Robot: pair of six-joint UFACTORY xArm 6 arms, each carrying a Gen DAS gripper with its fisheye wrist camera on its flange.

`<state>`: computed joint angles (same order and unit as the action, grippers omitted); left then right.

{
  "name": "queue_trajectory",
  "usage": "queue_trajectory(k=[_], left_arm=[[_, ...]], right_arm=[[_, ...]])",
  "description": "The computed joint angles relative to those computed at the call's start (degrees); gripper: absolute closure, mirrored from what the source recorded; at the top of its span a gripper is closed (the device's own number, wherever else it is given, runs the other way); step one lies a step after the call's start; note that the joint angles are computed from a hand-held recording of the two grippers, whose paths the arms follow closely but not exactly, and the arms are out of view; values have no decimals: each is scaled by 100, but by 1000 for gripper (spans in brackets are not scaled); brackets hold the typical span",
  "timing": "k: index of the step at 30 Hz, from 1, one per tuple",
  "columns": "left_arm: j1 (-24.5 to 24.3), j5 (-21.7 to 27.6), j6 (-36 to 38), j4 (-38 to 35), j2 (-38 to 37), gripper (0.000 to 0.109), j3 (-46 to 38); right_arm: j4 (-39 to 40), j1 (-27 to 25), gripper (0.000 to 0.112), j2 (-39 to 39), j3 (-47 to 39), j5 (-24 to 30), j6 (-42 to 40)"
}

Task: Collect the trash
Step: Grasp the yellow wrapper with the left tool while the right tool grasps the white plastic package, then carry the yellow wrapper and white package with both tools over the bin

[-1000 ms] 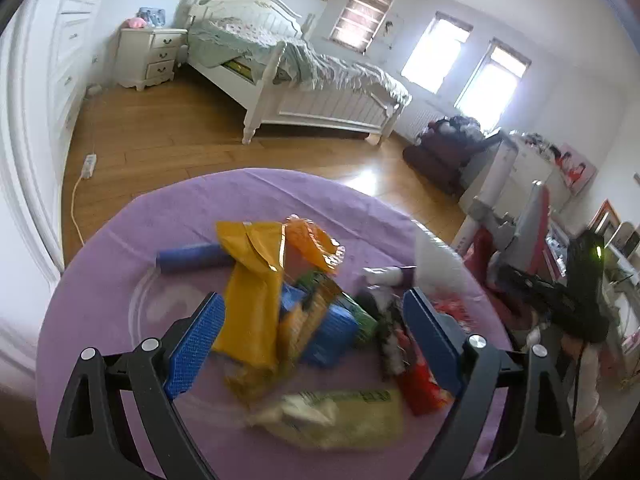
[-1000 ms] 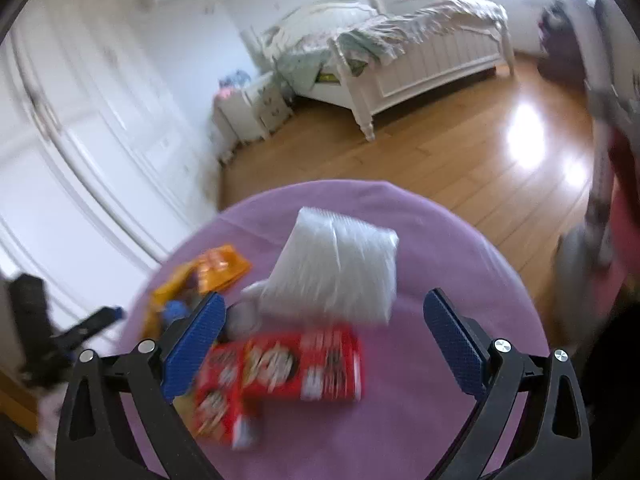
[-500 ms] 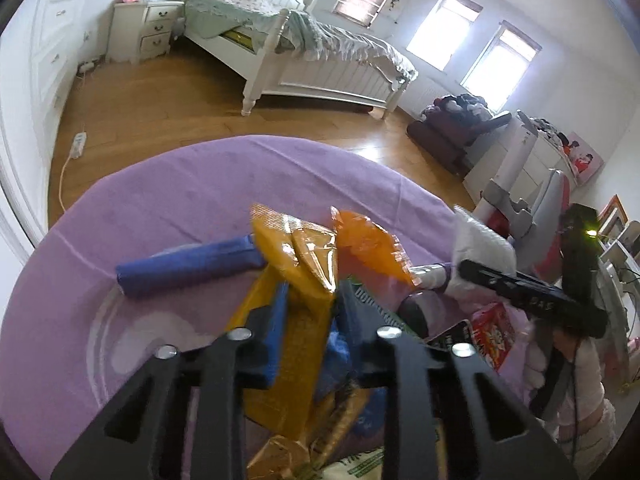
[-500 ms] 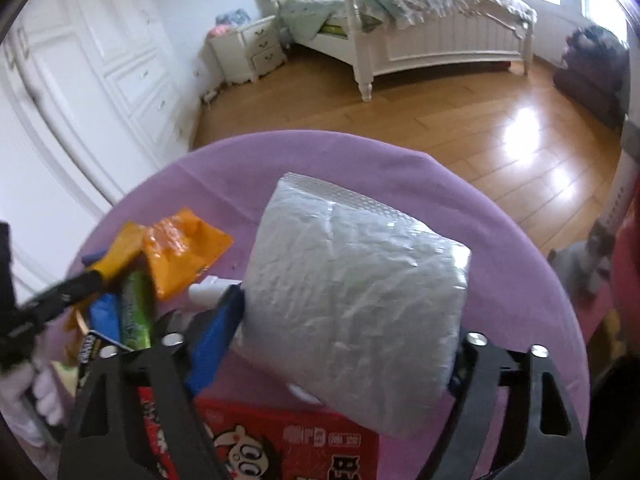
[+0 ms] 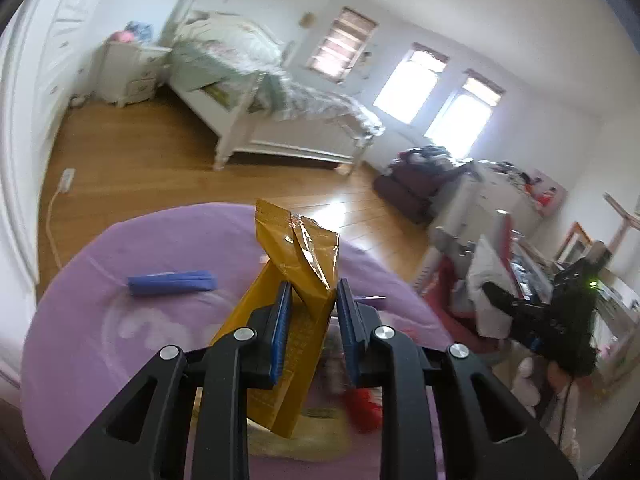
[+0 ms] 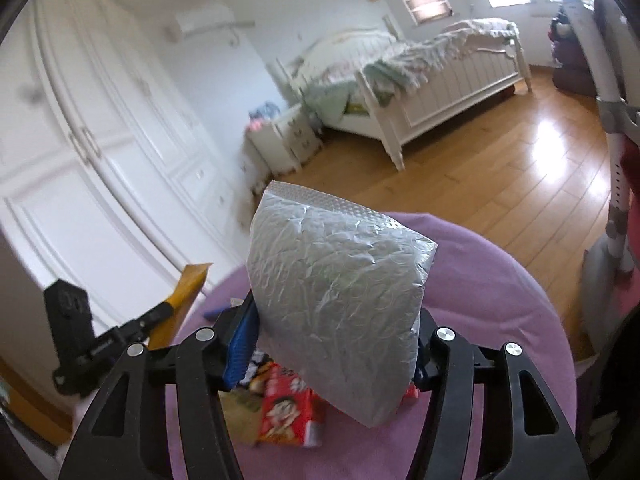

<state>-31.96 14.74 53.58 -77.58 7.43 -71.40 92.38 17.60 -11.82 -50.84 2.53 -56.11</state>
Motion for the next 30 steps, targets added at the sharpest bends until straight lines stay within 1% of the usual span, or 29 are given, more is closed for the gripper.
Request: queue_trajectory(k=[4,7,8,10,11,12,13,14,15,16,17,18,19,20,21,22,24,25,26,27,30], left_arm=[[-404,125,416,-372,-216,85,63],[-806,306,489,-420,-61,85,-163],[-882,362,501,-433,-9,85,-214],[-1089,659,518,-467,288,85,-550],[-1143,745,533,-473,440,85,-709],[-1266,881,459,-415,655,85,-952],[-1326,1005,427,-406,805,85,-1122],[-1382,1088,411,-410,903,85,-1237],[-1484,1168,355,-375,1081,85,-1442],[-1555,1252,273,-297,1248,85,-1642],[-1605,1315,245,-265,1347,85,-1754],[-1675,1399,166,-173,1518,85,-1962],[-1745,1449,93,-80,1649,85,-2111],[-1823,1481,24,4,1755,85,-2227],[-1888,1553,-73,117,1931,85,-2431],[-1961,1630,-219,277,2137,85,-2671],[-2075,1737,-476,573,2425,85,-2993],[-2133,1796,-626,755,2591,85,-3180],[-2165,1829,-644,818,2634,85,-3190],[-2237,1895,-809,1026,2843,85,-3432],[-2369,2003,-1062,1386,3153,85,-3769]], right_arm=[[468,-86,53,-901,745,-118,-256],[333,-244,53,-1634,1434,-192,36],[377,-288,53,-1762,1555,-217,13],[336,-410,53,-2153,1928,-300,143],[130,-466,53,-2441,2219,-339,398],[-146,-618,53,-2719,2486,-339,707],[-217,-784,53,-2823,2595,-282,777],[-432,-967,53,-3092,2840,-279,1018],[-417,-1049,53,-3161,2915,-295,1035],[-641,-1275,53,-3455,3178,-290,1291],[-1106,-1573,53,-3746,3450,-155,1722],[-1357,-1790,53,-3978,3668,-67,1957],[-1609,-2136,53,-4274,3924,59,2214],[-1664,-2439,53,-4330,3984,247,2234],[-1678,-2638,53,-4424,4080,341,2240],[-1856,-2986,53,-4631,4276,473,2408],[-1855,-3177,53,-4694,4415,522,2459],[-1868,-3500,53,-4805,4529,722,2427],[-1838,-3663,53,-4862,4615,796,2390],[-1877,-3981,53,-4952,4719,983,2370],[-1656,-4298,53,-4876,4820,1100,2147]])
